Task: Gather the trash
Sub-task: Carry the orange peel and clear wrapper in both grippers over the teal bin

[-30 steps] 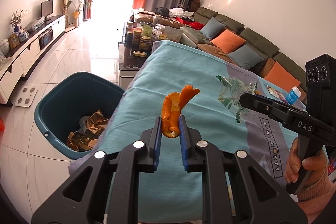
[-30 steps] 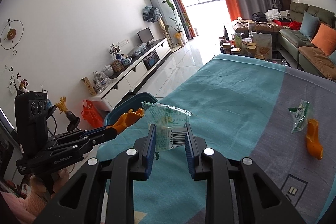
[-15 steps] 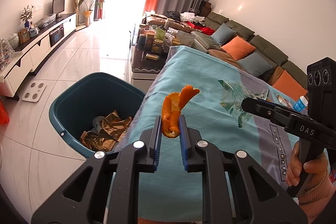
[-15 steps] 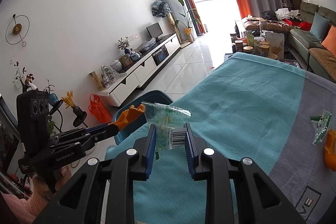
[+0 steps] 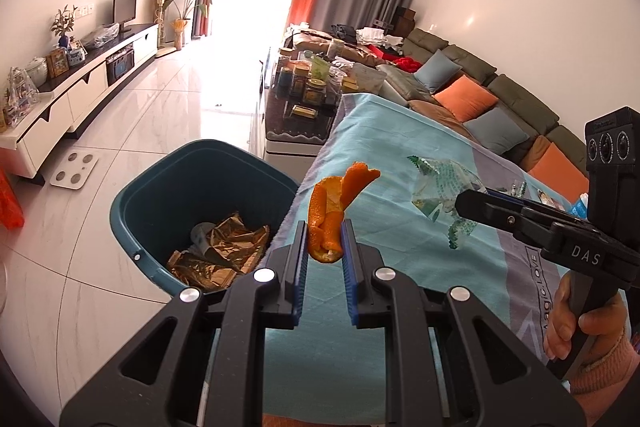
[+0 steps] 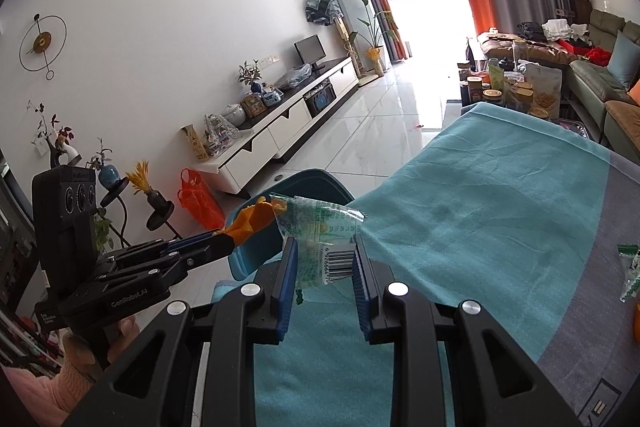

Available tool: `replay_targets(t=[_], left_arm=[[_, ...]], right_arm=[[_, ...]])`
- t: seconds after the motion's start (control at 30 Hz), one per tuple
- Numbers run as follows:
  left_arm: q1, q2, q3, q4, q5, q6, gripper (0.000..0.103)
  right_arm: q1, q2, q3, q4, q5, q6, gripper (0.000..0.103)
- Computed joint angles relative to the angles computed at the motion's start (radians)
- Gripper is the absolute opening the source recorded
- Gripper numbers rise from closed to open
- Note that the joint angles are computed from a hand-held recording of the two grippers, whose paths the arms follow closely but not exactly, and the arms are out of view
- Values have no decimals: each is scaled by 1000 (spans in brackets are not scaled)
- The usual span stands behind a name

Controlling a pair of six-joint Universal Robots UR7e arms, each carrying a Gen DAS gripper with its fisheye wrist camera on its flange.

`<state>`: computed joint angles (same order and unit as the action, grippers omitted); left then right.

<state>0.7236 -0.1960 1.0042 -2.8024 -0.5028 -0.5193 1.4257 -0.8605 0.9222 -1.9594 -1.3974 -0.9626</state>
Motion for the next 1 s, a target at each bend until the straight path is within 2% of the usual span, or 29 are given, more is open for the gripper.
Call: replay_targets(t=[0.53, 1.0], left_arm=[[9, -46, 66, 19, 51, -85, 16], [26, -54, 67, 52, 69, -125, 16]], right_arm=[[30, 37, -26, 21, -33, -17, 24], [55, 53, -12, 12, -67, -32, 25]])
